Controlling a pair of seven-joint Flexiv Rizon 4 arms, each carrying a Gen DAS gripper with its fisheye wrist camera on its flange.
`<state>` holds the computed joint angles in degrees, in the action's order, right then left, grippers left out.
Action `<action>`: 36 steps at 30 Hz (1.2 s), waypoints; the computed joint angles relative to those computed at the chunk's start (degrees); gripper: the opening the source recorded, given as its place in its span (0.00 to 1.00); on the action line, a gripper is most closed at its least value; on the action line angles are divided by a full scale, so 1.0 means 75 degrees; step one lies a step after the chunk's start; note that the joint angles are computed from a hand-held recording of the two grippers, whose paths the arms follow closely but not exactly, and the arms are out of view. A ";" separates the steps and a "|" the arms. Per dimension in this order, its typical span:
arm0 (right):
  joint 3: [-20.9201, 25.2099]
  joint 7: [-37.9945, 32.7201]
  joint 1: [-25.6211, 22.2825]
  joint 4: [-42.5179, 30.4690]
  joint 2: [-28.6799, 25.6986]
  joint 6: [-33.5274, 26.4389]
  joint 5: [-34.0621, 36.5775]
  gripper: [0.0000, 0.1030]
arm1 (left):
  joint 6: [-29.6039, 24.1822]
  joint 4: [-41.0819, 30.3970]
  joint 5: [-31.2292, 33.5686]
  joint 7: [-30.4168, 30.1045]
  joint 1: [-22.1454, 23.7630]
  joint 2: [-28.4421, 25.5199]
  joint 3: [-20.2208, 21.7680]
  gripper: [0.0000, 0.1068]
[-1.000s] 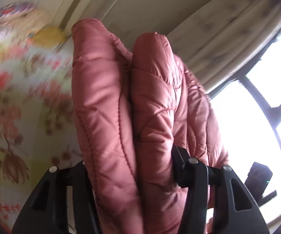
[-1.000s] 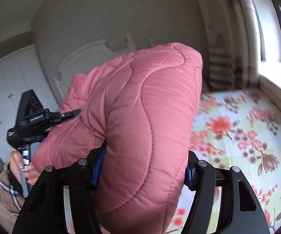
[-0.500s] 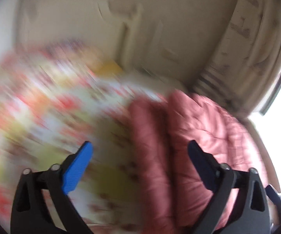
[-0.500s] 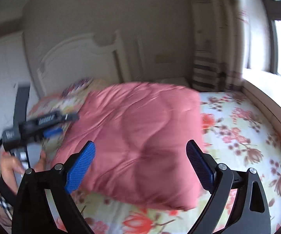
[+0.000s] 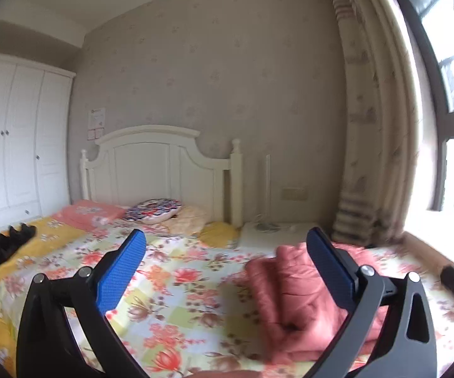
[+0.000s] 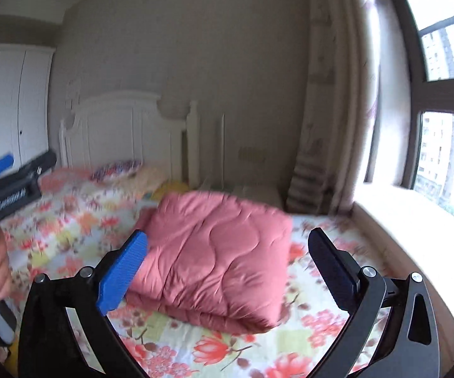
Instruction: Fold large clothes
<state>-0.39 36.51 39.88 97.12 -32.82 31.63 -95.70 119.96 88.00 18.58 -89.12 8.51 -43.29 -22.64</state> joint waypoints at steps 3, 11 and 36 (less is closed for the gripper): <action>0.0117 0.0128 0.0157 0.0289 0.0317 -0.0416 -0.0077 0.95 | 0.0046 0.0336 -0.0015 -0.0049 -0.0012 0.0176 0.0099 0.95; 0.0348 -0.1454 0.0239 -0.0315 -0.0294 -0.0272 0.1858 0.95 | -0.1257 0.0590 -0.0334 0.1067 -0.0406 -0.0006 0.0378 0.95; 0.0063 -0.1049 0.0417 0.0000 -0.0305 0.0512 0.2629 0.95 | -0.1514 0.1150 -0.1509 0.2871 -0.0174 -0.0079 -0.0290 0.95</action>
